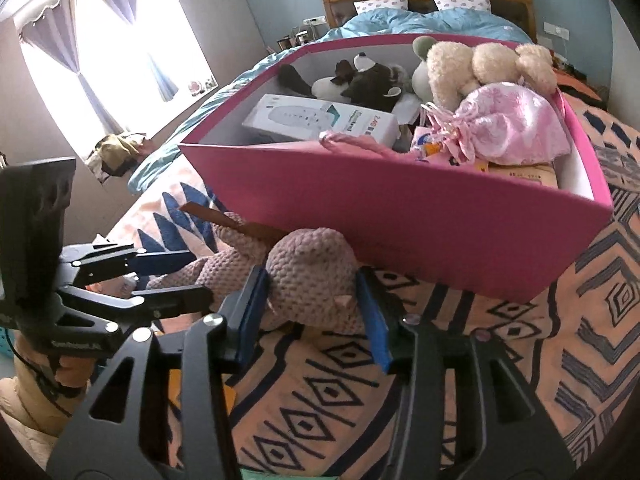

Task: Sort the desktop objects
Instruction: 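Lift the pink teddy bear with the right gripper off the blanket, then carry the pink teddy bear with the right gripper over the pink box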

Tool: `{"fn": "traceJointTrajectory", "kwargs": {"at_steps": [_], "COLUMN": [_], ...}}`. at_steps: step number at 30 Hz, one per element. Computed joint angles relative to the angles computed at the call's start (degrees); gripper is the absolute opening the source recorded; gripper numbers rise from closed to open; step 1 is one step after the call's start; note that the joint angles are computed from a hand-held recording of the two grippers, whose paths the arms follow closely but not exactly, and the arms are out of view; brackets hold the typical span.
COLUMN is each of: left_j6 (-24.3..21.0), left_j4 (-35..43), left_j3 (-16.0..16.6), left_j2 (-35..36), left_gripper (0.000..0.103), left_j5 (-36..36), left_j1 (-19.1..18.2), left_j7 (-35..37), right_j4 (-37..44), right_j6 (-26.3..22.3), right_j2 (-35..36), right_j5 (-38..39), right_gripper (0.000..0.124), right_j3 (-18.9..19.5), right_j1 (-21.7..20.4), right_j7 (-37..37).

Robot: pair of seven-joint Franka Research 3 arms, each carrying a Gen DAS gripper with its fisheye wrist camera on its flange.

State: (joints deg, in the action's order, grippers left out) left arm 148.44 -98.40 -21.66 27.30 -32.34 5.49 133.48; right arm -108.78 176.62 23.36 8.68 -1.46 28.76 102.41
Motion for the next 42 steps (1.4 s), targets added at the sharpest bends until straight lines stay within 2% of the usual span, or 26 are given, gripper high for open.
{"fn": "traceJointTrajectory", "kwargs": {"at_steps": [3, 4, 5, 6, 9, 12, 14, 16, 20, 24, 34, 42], "left_j6": [-0.1, -0.3, -0.9, -1.5, -1.8, -1.3, -2.3, -1.9, 0.6, 1.3, 3.5, 5.0], "left_j4": [0.1, 0.2, 0.6, 0.9, 0.7, 0.3, 0.6, -0.3, -2.6, -3.4, -4.8, -3.3], "left_j3": [0.2, 0.4, 0.8, 0.9, 0.7, 0.4, 0.2, -0.1, -0.6, -0.6, -0.3, 0.8], "left_j2": [0.2, 0.4, 0.6, 0.9, 1.1, 0.8, 0.8, 0.0, -2.2, -3.6, -7.2, -7.9], "left_gripper": [0.053, 0.056, 0.063, 0.063, 0.063, 0.057, 0.041, 0.035, 0.034, 0.034, 0.034, 0.034], "left_j5": [0.6, 0.9, 1.5, 1.8, 2.0, 1.9, 1.6, 1.0, -0.7, -2.6, -8.3, -9.9], "left_j1": [-0.2, -0.4, -0.7, -0.6, -0.4, -0.4, -0.1, 0.0, 0.1, 0.1, -0.4, -1.7], "left_j7": [-0.4, -1.0, -2.2, -2.6, -2.5, -2.4, -2.5, -1.8, -0.1, 1.5, 7.6, 9.1], "right_j4": [1.0, 1.4, 1.8, 1.6, 0.6, -0.2, -0.9, -1.5, -3.1, -4.8, -6.9, -6.2], "right_j6": [-0.8, -1.5, -2.0, -1.7, -0.3, 1.1, 2.2, 3.0, 5.0, 7.8, 11.4, 13.8], "right_j2": [0.9, 1.2, 1.5, 1.5, 1.1, 0.8, 0.5, -0.1, -1.2, -2.5, -5.5, -6.7], "right_j5": [-0.8, -1.5, -2.4, -2.8, -1.2, 1.2, 2.1, 2.8, 3.9, 6.0, 8.6, 11.6], "right_gripper": [0.05, 0.05, 0.05, 0.05, 0.048, 0.048, 0.047, 0.046, 0.045, 0.045, 0.046, 0.045], "right_j3": [-0.9, -1.4, -2.4, -2.5, 0.2, 2.5, 2.5, 2.8, 1.9, 3.2, -3.2, -5.2], "right_j1": [0.6, 1.1, 1.9, 2.0, -0.5, -2.3, -2.1, -2.1, -0.8, -1.6, 5.4, 8.1], "right_j7": [0.1, 0.2, 0.4, 0.6, -0.5, -1.8, -2.0, -2.5, -2.6, -3.4, -4.6, -8.4]}}
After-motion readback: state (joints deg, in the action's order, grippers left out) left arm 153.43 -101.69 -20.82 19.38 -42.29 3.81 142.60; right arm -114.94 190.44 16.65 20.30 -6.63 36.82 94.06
